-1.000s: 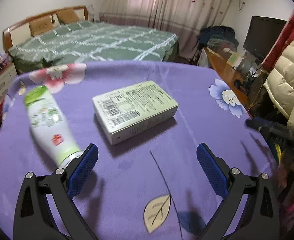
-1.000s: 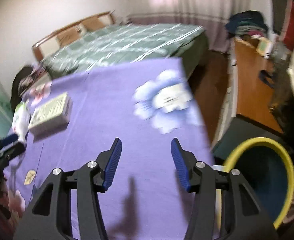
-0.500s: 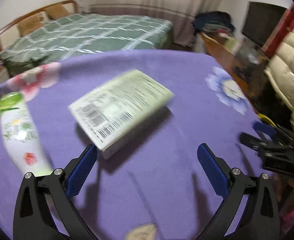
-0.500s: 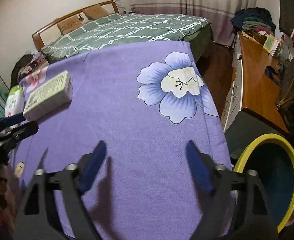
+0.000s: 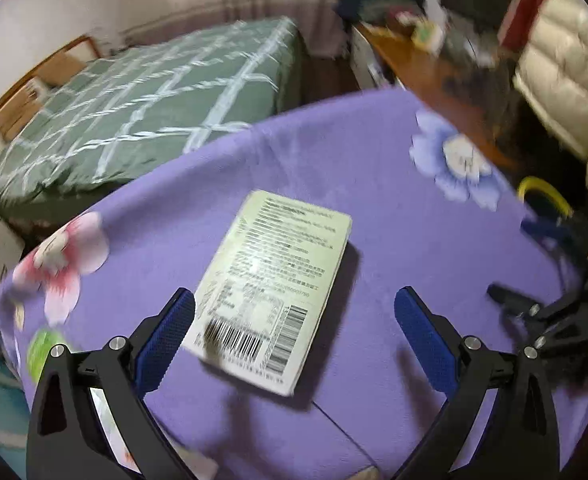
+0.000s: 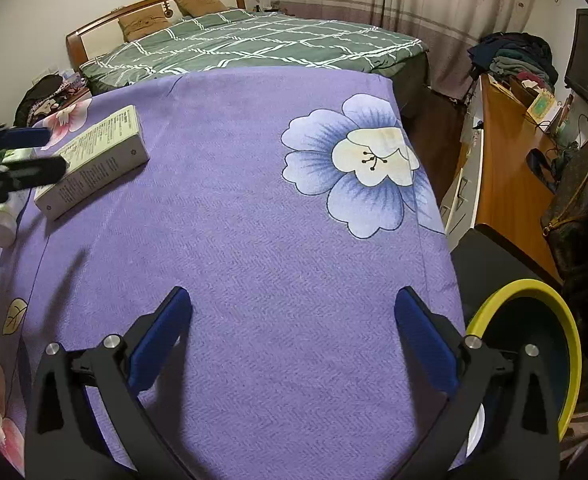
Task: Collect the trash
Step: 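Grasp the white barcode box with the left tool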
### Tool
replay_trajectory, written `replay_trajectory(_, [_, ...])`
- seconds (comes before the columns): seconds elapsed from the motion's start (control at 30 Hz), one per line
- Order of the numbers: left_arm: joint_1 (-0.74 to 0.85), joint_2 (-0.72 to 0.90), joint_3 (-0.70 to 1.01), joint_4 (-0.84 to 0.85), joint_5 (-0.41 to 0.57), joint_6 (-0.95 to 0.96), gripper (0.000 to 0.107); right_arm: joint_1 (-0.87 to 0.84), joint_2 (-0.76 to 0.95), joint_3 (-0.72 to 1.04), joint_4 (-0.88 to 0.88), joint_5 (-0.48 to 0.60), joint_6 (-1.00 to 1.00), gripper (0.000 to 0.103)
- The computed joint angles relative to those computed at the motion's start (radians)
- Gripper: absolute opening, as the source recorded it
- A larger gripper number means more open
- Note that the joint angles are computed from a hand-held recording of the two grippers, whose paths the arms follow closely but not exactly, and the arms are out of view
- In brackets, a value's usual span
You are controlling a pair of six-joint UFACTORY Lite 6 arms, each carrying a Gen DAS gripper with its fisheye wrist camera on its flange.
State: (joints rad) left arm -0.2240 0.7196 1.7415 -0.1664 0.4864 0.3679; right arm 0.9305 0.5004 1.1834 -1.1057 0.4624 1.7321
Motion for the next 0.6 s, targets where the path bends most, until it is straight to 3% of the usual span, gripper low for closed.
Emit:
replay_trajectory(0.17, [-0.025, 0.110, 0.144, 0.107, 0.069, 0.020, 0.098, 0.000, 0.000, 0.000, 0.000, 0.000, 0.000, 0.098])
replay_trajectory(0.43, [0.024, 0.371, 0.528, 0.056, 0.271, 0.068, 0.098, 0.001, 0.001, 0.001, 0.000, 0.001, 0.001, 0.098])
replay_trajectory(0.6, [0.036, 0.371, 0.486, 0.034, 0.247, 0.008, 0.086, 0.001, 0.003, 0.004, 0.002, 0.001, 0.000, 0.098])
